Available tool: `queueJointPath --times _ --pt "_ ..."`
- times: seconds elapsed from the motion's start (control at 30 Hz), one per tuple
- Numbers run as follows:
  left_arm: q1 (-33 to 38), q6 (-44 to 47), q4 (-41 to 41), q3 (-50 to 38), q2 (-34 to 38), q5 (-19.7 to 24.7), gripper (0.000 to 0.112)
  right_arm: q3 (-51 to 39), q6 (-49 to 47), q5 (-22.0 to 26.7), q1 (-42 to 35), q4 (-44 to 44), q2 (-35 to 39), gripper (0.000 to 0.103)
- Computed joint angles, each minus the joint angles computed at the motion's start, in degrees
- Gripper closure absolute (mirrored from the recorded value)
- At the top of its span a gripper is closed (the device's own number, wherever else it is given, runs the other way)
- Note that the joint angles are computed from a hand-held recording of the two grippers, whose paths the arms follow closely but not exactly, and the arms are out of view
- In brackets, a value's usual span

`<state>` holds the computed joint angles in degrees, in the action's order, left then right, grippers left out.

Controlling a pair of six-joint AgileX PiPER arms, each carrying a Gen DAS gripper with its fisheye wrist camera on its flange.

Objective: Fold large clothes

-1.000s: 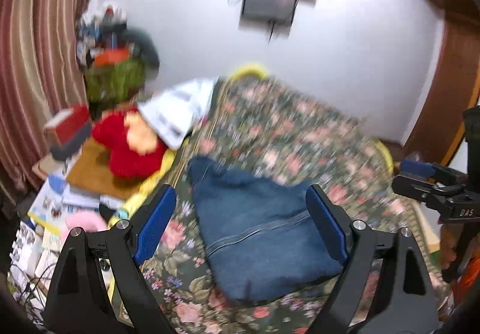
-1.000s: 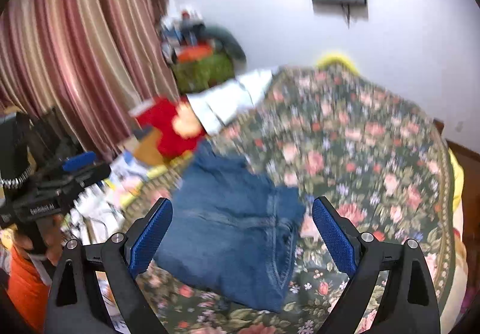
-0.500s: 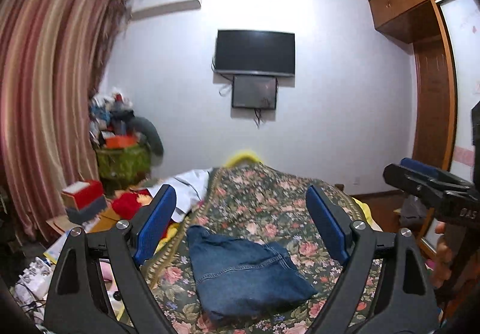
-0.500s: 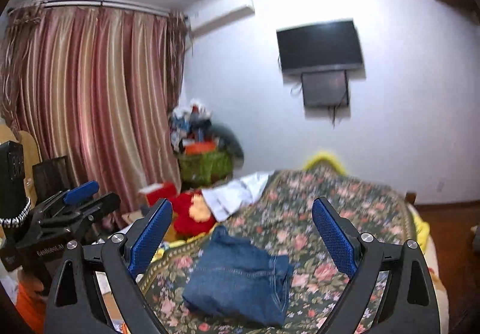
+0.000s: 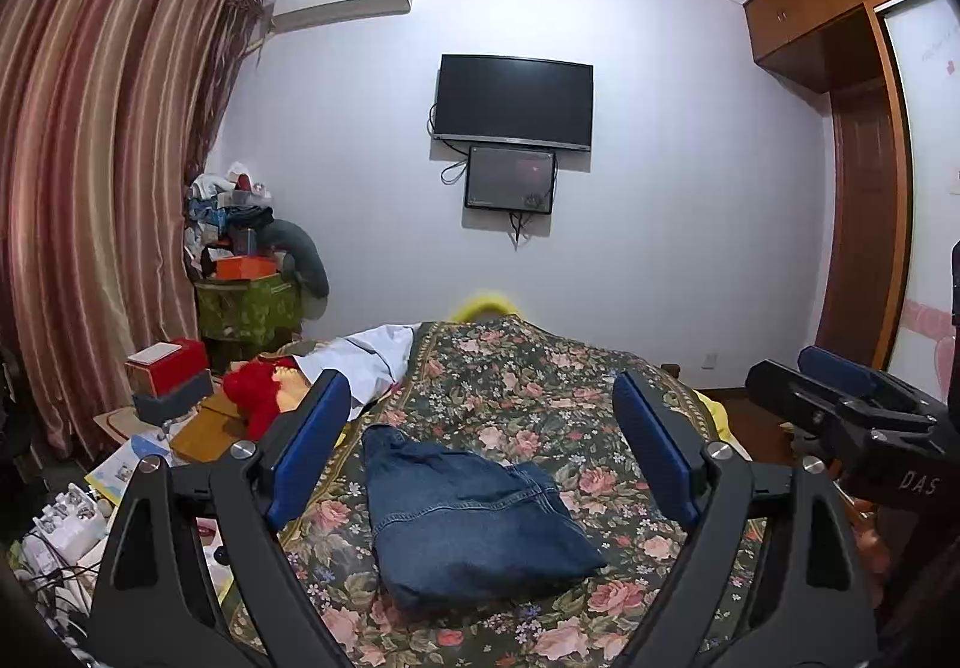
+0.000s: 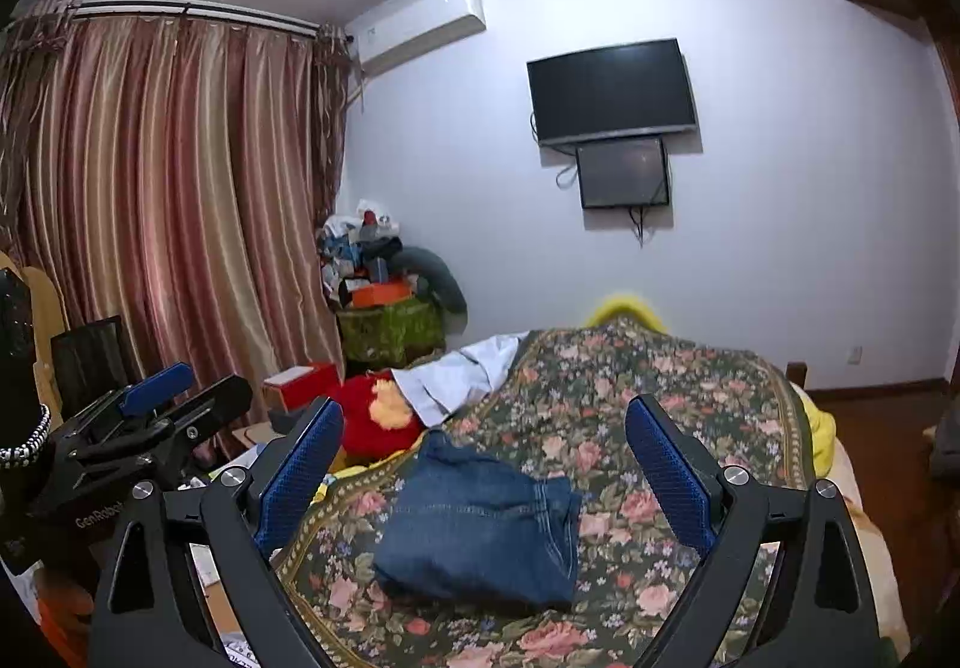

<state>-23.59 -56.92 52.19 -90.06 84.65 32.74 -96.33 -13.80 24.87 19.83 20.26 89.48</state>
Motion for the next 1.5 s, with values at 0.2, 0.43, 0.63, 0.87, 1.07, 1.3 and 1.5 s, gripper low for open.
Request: queueJointPath --times 0.2,0.43,0.63,0.87,1.07,1.3,1.5 --pt "-1.32 -1.53 2.07 -0.05 0.39 1.08 0.023 -0.26 -1.63 0.23 -0.78 1.56 0.42 0.009" --pt "-1.71 -2.05 2.66 0.35 0.56 1.21 0.023 -0.64 -1.54 0.82 -0.58 1.13 0.52 0.009" --pt "-1.69 -2.29 2.96 0.83 0.42 1.11 0.022 -0.96 -2.32 0.97 -0.7 1.87 1.1 0.009" --pt "-1.29 -1.81 2.5 1.14 0.28 0.6 0.02 -1.0 -3.3 1.25 -1.06 2.91 1.13 0.009" --pt "-1.23 -0.92 2.11 1.08 0.38 0.35 0.016 -0.63 -2.4 0.83 -0.82 1.94 0.91 0.008" --pt "-0.59 1.15 -0.28 0.93 0.57 -0.06 0.014 0.64 3.47 -1.12 -0.14 -3.36 0.5 0.0" --pt "0.29 2.74 -2.53 1.05 0.42 -0.68 0.012 0.35 7.34 -0.64 -0.11 -6.79 0.87 0.0"
